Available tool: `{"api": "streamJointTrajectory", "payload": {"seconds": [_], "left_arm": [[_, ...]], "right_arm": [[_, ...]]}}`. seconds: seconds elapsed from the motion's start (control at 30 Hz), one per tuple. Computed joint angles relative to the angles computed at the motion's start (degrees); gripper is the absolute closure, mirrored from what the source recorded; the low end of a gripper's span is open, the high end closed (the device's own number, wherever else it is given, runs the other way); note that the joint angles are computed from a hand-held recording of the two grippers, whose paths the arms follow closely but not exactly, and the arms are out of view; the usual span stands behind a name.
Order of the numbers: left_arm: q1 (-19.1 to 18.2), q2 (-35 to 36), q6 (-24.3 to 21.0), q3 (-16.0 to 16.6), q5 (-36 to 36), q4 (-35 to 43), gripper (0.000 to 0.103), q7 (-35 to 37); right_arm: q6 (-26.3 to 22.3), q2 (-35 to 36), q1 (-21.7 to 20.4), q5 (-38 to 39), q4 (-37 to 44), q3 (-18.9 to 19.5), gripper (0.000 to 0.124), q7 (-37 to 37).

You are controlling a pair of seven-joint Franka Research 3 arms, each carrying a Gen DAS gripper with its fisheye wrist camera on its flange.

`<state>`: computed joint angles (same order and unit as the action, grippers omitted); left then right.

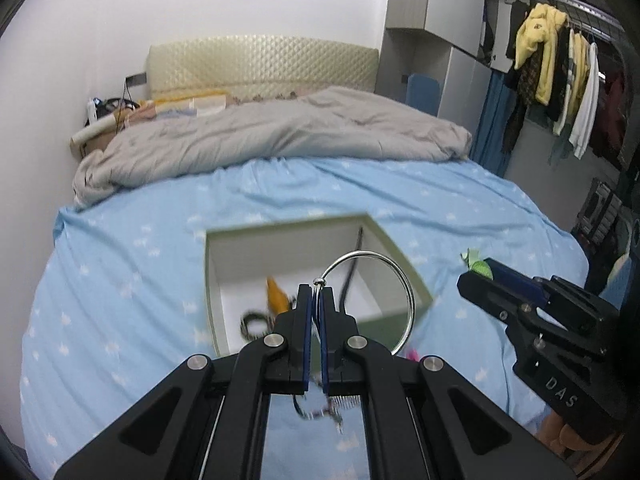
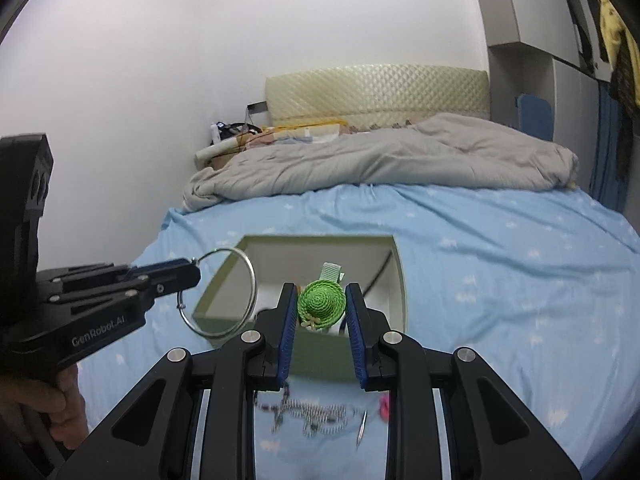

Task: Organize jewelry
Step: 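Carry the hoop bangle and green charm over the box and open both tools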

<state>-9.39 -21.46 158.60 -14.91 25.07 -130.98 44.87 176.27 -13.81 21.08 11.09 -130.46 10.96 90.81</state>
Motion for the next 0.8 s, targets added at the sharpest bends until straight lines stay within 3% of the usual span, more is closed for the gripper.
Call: {"api": "streamJointTrajectory", "payload": {"seconds": [0.07,0.17,0.37,0.63,0.8], "left_arm": [[0.68,1.61,-0.04,0.34,0.41,2.37,0.102,0.45],[1.37,4.35,-0.76,1.39,0.24,6.01,0.102,1.71],[1.73,10.45,-3.10,3.88,-3.15,12.13,0.102,5.65],[2.37,19.00,-7.93,5.92,-11.33,18.14,0.102,13.11],[3.19,23.82,-12.94,6.06,-20.21,21.36,0.100,19.31]], "right_arm": [[-0.89,2.01,0.37,0.11,2.84,-0.69,0.102,-0.94],[-3.19,5.80,-2.77,-4.86,7.98,1.10,0.102,2.73],[-12.97,14.32,-0.48,-5.86,19.10,-2.09,0.102,1.65],[-22.36,23.47,1.69,-5.20,28.60,-4.47,0.102,-0.27],[-26.71,28.22,2.26,-4.94,33.26,-5.37,0.102,-0.38]]}}
